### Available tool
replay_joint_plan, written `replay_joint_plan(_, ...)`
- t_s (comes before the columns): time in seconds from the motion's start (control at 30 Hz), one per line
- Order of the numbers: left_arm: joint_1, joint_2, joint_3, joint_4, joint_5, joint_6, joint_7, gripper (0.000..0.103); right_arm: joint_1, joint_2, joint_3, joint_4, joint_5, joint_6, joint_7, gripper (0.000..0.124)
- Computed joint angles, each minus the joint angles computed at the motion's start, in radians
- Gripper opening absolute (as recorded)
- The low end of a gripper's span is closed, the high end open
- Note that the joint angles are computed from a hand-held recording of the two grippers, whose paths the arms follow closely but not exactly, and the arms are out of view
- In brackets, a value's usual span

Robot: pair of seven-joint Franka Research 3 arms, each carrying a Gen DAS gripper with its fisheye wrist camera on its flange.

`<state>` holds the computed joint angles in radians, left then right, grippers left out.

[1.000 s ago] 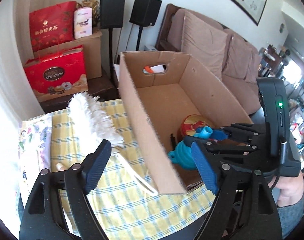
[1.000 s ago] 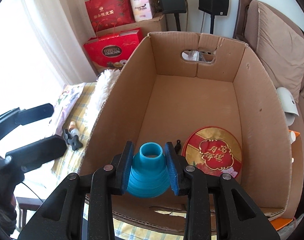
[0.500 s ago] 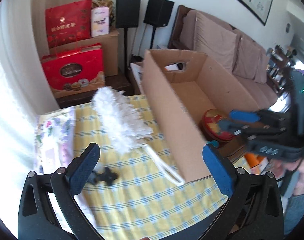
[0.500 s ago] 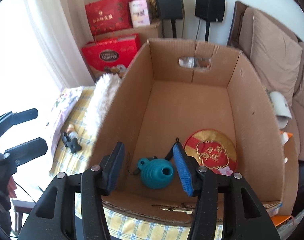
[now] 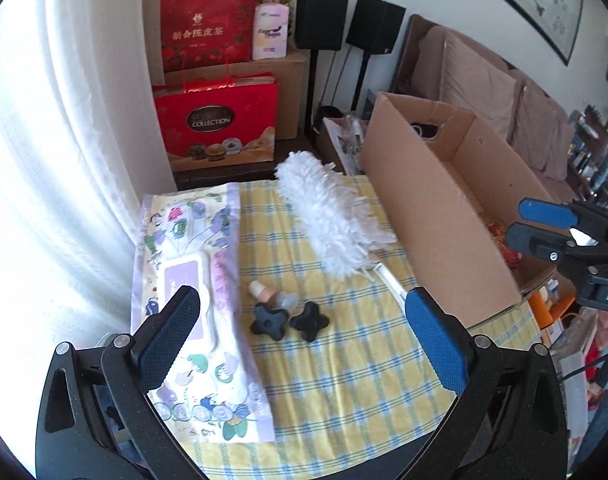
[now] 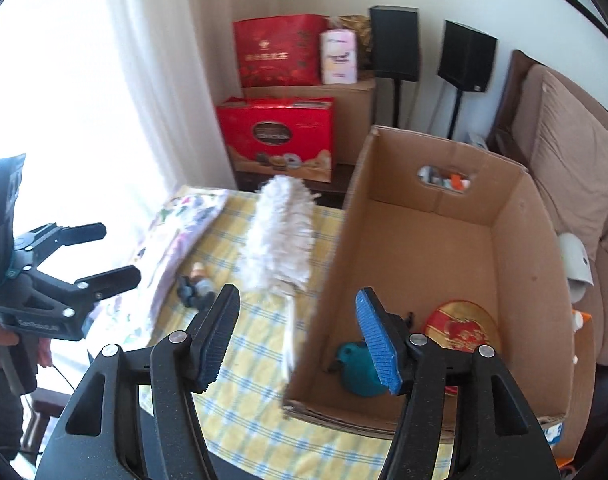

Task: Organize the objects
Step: 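Withdraw both tools from the box back over the table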

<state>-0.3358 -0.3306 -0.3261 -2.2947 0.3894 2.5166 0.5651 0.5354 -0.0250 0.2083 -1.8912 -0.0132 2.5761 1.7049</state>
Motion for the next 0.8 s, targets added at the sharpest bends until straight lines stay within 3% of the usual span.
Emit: replay_joint_plan(0.8, 0.036, -0.159, 0.037, -0.228, -0.051, 0.079, -0.048, 0.103, 0.129, 0.178, 0.001, 0.135, -0.061, -0.001, 0.056, 0.062)
